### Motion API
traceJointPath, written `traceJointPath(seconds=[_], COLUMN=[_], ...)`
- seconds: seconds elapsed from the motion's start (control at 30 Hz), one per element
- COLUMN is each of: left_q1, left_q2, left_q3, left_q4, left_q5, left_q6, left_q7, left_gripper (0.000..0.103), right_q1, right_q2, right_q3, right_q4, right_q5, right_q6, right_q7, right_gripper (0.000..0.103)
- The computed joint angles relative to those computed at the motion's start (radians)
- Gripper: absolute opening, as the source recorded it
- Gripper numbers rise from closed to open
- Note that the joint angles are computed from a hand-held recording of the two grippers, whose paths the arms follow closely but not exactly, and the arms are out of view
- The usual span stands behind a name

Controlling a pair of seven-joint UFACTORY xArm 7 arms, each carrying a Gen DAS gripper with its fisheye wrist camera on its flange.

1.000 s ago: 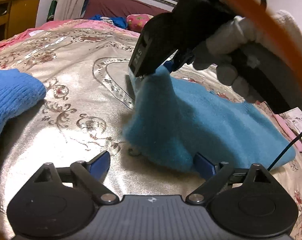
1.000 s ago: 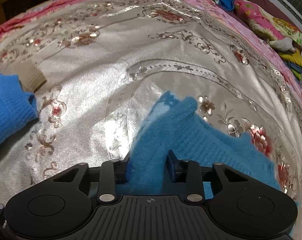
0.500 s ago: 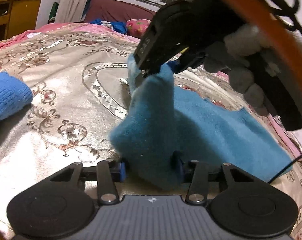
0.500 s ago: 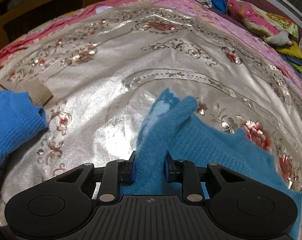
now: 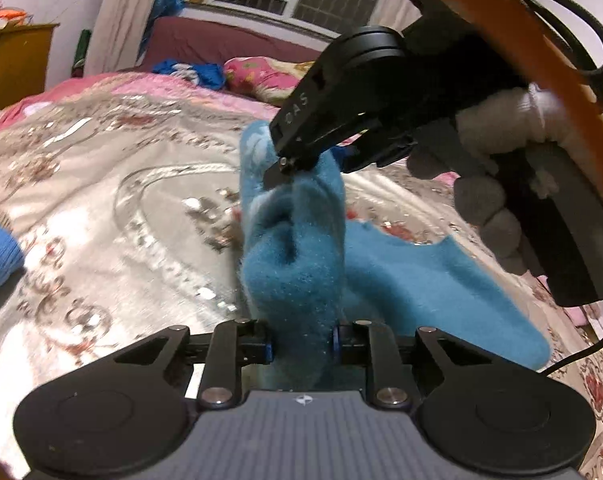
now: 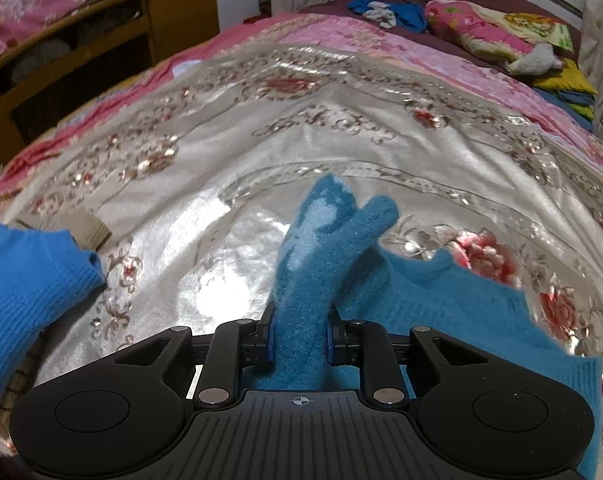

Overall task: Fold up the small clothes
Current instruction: 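Close the left gripper on the sweater while the right gripper holds its edge, then lift the sweater with both grippers and fold it over onto itself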

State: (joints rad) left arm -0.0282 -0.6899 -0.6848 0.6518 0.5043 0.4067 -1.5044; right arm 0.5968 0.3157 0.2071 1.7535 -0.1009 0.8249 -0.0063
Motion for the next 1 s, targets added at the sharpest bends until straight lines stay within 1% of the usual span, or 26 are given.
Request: traceJointPath(seconds=[0.17,0.33,0.47,0.6,0.73,1.0], left_q1=[0.023,0.057,0.080,0.084,0.068,0.000], left_q2=[0.046,0.113,0.193,0.283,0.366,0.523], left_q3=[-0.018,-0.058,-0.097,-0.124,-0.127,-0.135], left_q4=[0.071,0.156,0.235,0.317,0.380,0.511], left_q5=[0.026,0.076,0.135,0.220,0.300,0.437], left_q6=[0.008,0.013,0.029,0.064,0.094,0.182], left_q7=[0.019,0.021,0.007,-0.020,-0.037,-0.058], left_gripper=[0.029,0.029,0.029,0.029,0.029,0.029], right_q1=[-0.048,-0.098,-0.140,-0.178,-0.214,-0.279], right_q2=[-0.061,-0.124,-0.170,-0.208,-0.240,-0.283], right_q3=[0.005,0.004,-0.003,-0.011,-0.022,-0.050], right_q4=[-0.056,-0.107,-0.149,-0.186,-0.221,-0.275], right_q5=[0.067,0.126,0.172,0.216,0.270,0.395], right_q6=[-0.032,-0.056,-0.070,-0.080,-0.090,-0.102], right_q7=[-0.026,-0.056,-0.082,-0.110,-0.143,-0.219], right_gripper=[0.020,0.020,0.020,0.020,0.019,0.019])
